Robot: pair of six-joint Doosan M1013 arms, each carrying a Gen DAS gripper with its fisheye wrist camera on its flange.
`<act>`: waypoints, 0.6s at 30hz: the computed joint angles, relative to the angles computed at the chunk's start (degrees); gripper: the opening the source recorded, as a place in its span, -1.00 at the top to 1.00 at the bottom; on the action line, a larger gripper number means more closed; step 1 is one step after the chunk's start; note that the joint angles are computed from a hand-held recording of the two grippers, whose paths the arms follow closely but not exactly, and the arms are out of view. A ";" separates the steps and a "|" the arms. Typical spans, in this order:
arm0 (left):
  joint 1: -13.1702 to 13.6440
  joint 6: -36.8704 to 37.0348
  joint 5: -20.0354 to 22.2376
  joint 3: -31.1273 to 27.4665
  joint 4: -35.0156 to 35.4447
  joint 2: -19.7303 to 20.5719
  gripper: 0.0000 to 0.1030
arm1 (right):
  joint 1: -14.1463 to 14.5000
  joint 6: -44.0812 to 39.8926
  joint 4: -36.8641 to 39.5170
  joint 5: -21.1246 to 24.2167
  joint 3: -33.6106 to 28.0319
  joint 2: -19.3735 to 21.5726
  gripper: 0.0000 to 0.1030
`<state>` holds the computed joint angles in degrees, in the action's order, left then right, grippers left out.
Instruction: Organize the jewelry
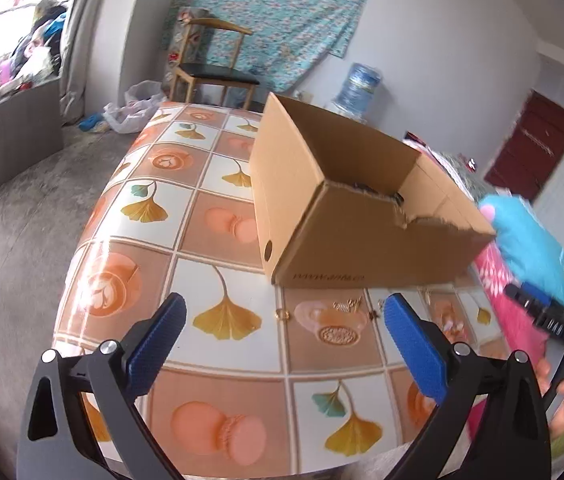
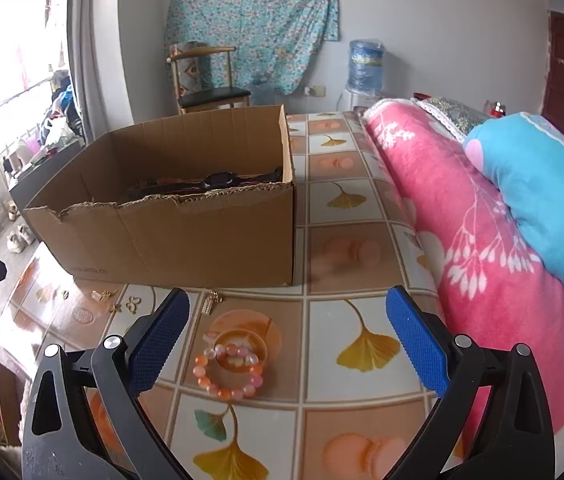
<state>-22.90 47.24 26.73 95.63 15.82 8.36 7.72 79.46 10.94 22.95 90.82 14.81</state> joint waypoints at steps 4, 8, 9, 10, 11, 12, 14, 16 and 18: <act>-2.00 1.58 2.66 -0.26 6.66 0.38 -0.89 | -0.74 -7.20 7.64 3.47 0.04 -0.39 -0.84; -3.77 4.78 3.41 -0.38 10.07 1.09 -0.89 | -0.75 -13.04 13.56 7.31 -0.34 -0.24 -0.83; -4.18 4.84 3.59 -0.55 11.30 1.41 -0.89 | -0.70 -14.65 15.23 8.52 -0.73 -0.01 -0.83; -4.49 3.98 4.24 -0.93 12.95 1.81 -0.89 | -0.63 -16.15 16.94 9.45 -0.91 0.09 -0.82; -4.52 3.68 4.13 -1.14 13.45 2.04 -0.89 | -0.62 -17.17 18.37 10.15 -1.31 0.33 -0.76; -4.24 3.36 3.61 -1.55 13.36 2.43 -0.89 | -0.55 -18.16 19.83 11.04 -2.01 0.75 -0.71; -3.90 2.07 3.68 -2.45 14.36 3.13 -0.89 | -0.34 -19.27 21.40 13.14 -3.75 1.81 -0.54; -3.66 -0.31 4.85 -3.76 17.12 4.06 -0.86 | -0.17 -20.60 23.30 14.73 -5.48 2.98 -0.33; -3.31 -1.05 5.74 -5.08 18.44 4.98 -0.72 | -0.04 -21.12 24.47 16.39 -7.07 4.06 -0.17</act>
<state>-26.21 46.19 32.47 90.55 34.26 13.33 7.68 58.34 35.41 39.34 83.76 18.87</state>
